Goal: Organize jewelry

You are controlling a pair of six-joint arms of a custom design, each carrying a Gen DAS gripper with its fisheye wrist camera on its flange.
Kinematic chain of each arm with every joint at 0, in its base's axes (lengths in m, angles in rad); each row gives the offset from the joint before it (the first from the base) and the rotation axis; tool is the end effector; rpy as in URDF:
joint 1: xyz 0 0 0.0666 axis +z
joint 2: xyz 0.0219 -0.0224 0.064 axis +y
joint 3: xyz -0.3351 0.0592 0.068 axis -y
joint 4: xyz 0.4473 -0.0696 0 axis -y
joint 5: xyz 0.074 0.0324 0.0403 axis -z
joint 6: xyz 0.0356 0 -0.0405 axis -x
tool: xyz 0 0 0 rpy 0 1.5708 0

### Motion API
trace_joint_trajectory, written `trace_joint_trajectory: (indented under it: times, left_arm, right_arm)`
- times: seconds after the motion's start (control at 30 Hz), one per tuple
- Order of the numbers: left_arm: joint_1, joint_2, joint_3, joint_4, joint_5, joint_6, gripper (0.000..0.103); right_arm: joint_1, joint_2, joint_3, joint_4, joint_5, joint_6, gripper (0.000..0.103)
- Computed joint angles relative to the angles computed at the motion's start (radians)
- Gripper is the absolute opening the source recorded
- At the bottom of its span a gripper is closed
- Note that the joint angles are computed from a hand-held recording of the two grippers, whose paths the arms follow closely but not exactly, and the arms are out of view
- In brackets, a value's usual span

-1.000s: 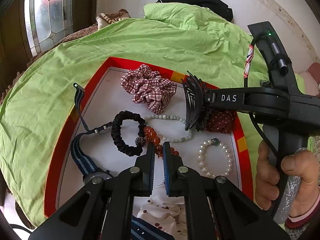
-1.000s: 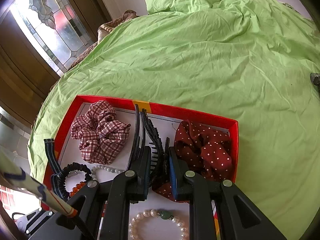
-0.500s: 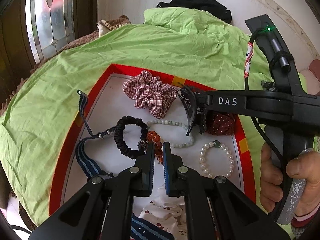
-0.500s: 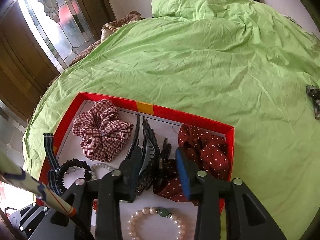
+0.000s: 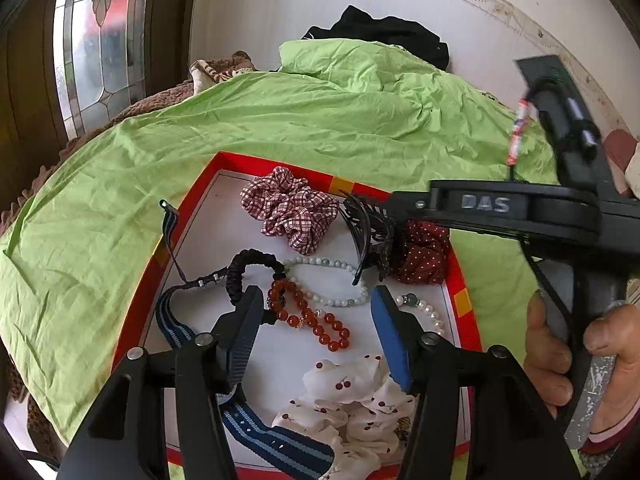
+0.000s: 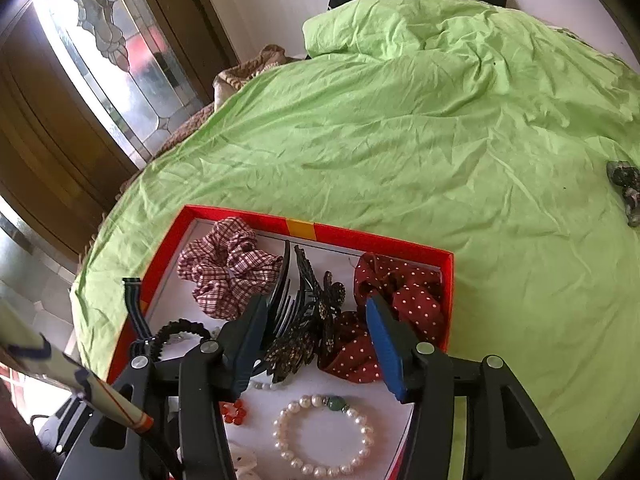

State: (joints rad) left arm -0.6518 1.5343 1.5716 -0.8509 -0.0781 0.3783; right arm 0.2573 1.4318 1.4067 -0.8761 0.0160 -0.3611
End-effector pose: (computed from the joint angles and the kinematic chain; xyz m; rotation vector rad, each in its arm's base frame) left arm 0.4782 -0.3619 0.4049 0.2923 2.4000 -0.3915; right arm 0.5397 0.1410 0.3746 0.1360 2.4844 0.2444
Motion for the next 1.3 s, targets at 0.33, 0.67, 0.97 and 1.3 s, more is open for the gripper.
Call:
trace_joint_trajectory:
  times: [0.33,0.67,0.97,1.3]
  left_arm:
    - [-0.015,-0.031,-0.034,0.004,-0.127,0.017,0.058]
    - [-0.090,-0.106,-0.129,0.179,-0.432,-0.064,0.091]
    - [-0.160,-0.216,-0.264,0.409,-0.656,-0.102,0.103]
    - [-0.208,-0.286,-0.321,0.280,-0.646,0.007,0.103]
  right_arm:
    - [0.006,-0.185,-0.171,0.040,0.076,-0.018,0.065]
    - [0.015,-0.413,-0.387,0.043,0.117,-0.065,0.068]
    - [0.086,-0.595,-0.535,0.019,0.227,-0.050,0.071]
    - [0.220,-0.739,-0.641,0.005,0.392,-0.065,0.076]
